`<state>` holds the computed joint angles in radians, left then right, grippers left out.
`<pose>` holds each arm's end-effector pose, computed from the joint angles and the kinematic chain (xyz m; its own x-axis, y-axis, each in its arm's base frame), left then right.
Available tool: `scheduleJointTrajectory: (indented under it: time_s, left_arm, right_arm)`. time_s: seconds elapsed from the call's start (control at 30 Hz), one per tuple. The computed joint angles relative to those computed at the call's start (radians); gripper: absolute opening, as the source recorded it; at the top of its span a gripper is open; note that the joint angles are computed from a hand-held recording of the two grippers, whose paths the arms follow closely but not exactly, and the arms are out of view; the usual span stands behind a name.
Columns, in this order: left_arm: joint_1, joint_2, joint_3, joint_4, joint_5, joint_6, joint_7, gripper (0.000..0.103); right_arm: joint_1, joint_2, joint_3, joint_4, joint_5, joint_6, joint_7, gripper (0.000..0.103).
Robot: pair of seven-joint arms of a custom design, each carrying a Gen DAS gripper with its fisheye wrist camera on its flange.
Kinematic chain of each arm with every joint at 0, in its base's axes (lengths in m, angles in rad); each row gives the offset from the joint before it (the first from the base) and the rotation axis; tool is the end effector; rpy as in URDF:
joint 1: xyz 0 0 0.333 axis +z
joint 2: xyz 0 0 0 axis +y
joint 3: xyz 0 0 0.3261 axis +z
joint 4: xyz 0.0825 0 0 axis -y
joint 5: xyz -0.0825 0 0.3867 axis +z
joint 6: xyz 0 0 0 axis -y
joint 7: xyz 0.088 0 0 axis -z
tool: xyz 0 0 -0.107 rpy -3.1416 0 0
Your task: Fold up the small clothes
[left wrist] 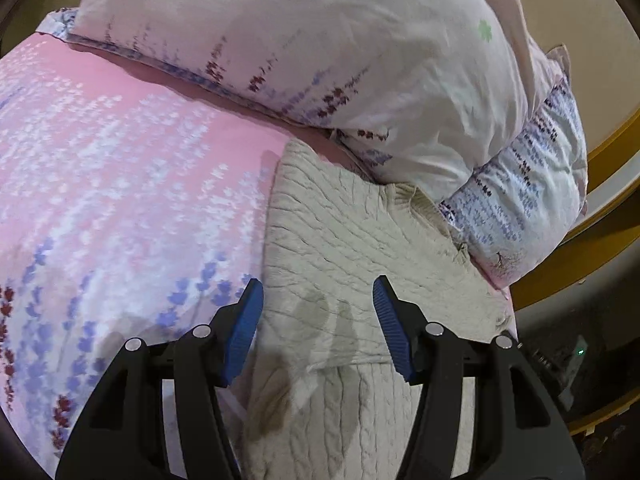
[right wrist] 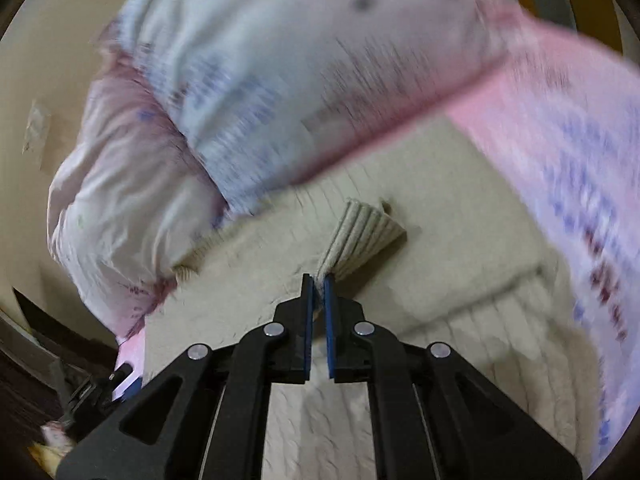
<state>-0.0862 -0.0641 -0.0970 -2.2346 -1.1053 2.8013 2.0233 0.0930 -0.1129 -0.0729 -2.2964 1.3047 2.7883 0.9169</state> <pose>0.5452 -0.0587 0.4577 0.0839 -0.8044 0.5882 -0.7734 -0.4248 -0.4705 0.5238 -0.0341 0.4455 -0.1665 -0.7578 -0.6309 -0.6864 0.5485 -0.4776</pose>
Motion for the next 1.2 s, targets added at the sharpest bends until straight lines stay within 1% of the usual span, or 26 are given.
scheduleJointTrajectory:
  time_s: [0.03,0.07,0.1,0.13,0.17,0.2,0.3,0.37,0.43,0.47,0.5,0.57,0.63,0.73,0.77,0.83,0.9,0.93,1.0,1.03,1.1,1.2]
  left_arm:
    - [-0.001,0.004,-0.003,0.002,0.013,0.006,-0.012,0.058]
    - [-0.002,0.006,-0.007,0.001,0.029,0.017,-0.024,0.058]
    - [-0.003,0.007,-0.008,0.001,0.034,0.020,-0.029,0.058]
    - [-0.003,0.008,-0.007,0.002,0.039,0.020,-0.033,0.058]
    - [-0.003,0.007,-0.008,0.001,0.045,0.021,-0.039,0.058]
    - [-0.002,0.007,-0.007,0.001,0.051,0.020,-0.043,0.058]
    - [-0.003,0.010,-0.009,0.003,0.081,0.030,-0.062,0.058]
    - [-0.003,0.017,-0.011,0.009,0.108,0.034,-0.080,0.058]
    - [-0.002,0.025,-0.014,0.014,0.134,0.034,-0.100,0.058]
    - [-0.002,0.027,-0.015,0.015,0.137,0.033,-0.101,0.058]
    - [-0.002,0.028,-0.016,0.016,0.138,0.031,-0.100,0.058]
    - [-0.003,0.025,-0.018,0.016,0.124,0.032,-0.088,0.057]
    - [-0.003,0.027,-0.019,0.017,0.122,0.034,-0.089,0.050]
    - [0.000,0.036,-0.022,0.020,0.162,0.043,-0.132,0.041]
    - [0.000,0.039,-0.024,0.022,0.173,0.049,-0.141,0.039]
    - [0.000,0.041,-0.032,0.013,0.258,0.084,-0.203,0.031]
    - [0.001,0.044,-0.034,0.007,0.328,0.101,-0.250,0.011]
    - [0.000,0.045,-0.033,0.008,0.305,0.102,-0.229,0.009]
    - [-0.001,0.041,-0.026,0.009,0.193,0.104,-0.141,0.008]
    - [0.001,0.037,-0.023,0.007,0.155,0.106,-0.104,0.007]
    - [0.003,0.033,-0.019,-0.002,0.135,0.125,-0.080,0.007]
    - [0.007,0.032,-0.015,-0.015,0.138,0.132,-0.081,0.007]
  right_arm:
    - [0.000,0.013,-0.014,0.007,0.069,-0.038,-0.053,0.010]
    - [-0.006,0.016,-0.016,0.007,0.084,-0.058,-0.057,0.013]
    - [-0.013,0.020,-0.020,0.012,0.105,-0.080,-0.068,0.018]
    - [-0.015,0.021,-0.016,0.010,0.125,-0.084,-0.073,0.022]
    - [-0.021,0.023,-0.016,0.011,0.132,-0.089,-0.071,0.031]
    - [-0.027,0.026,-0.016,0.012,0.138,-0.088,-0.069,0.034]
    - [-0.045,0.052,-0.015,0.035,0.124,-0.095,-0.011,0.034]
    - [-0.061,0.060,-0.022,0.039,0.146,-0.134,0.000,0.034]
    - [-0.068,0.062,-0.016,0.040,0.138,-0.126,-0.001,0.027]
    - [-0.068,0.068,-0.011,0.046,0.104,-0.113,0.005,0.010]
    - [-0.068,0.076,-0.007,0.053,0.086,-0.112,0.007,0.007]
    - [-0.070,0.071,-0.006,0.049,0.113,-0.110,-0.023,0.007]
    - [-0.070,0.067,-0.004,0.045,0.131,-0.104,-0.048,0.007]
    - [-0.071,0.069,-0.004,0.045,0.121,-0.104,-0.037,0.007]
    - [-0.071,0.071,-0.004,0.047,0.119,-0.106,-0.036,0.007]
    - [-0.073,0.072,-0.004,0.047,0.120,-0.111,-0.038,0.007]
    - [-0.073,0.066,-0.004,0.043,0.132,-0.112,-0.057,0.007]
    - [-0.072,0.058,-0.004,0.040,0.142,-0.116,-0.079,0.007]
    - [-0.070,0.045,-0.006,0.036,0.160,-0.123,-0.119,0.007]
    - [-0.070,0.037,-0.009,0.034,0.173,-0.137,-0.150,0.007]
    - [-0.069,0.035,-0.010,0.033,0.159,-0.139,-0.160,0.007]
    - [-0.068,0.055,-0.006,0.037,0.069,-0.141,-0.088,0.007]
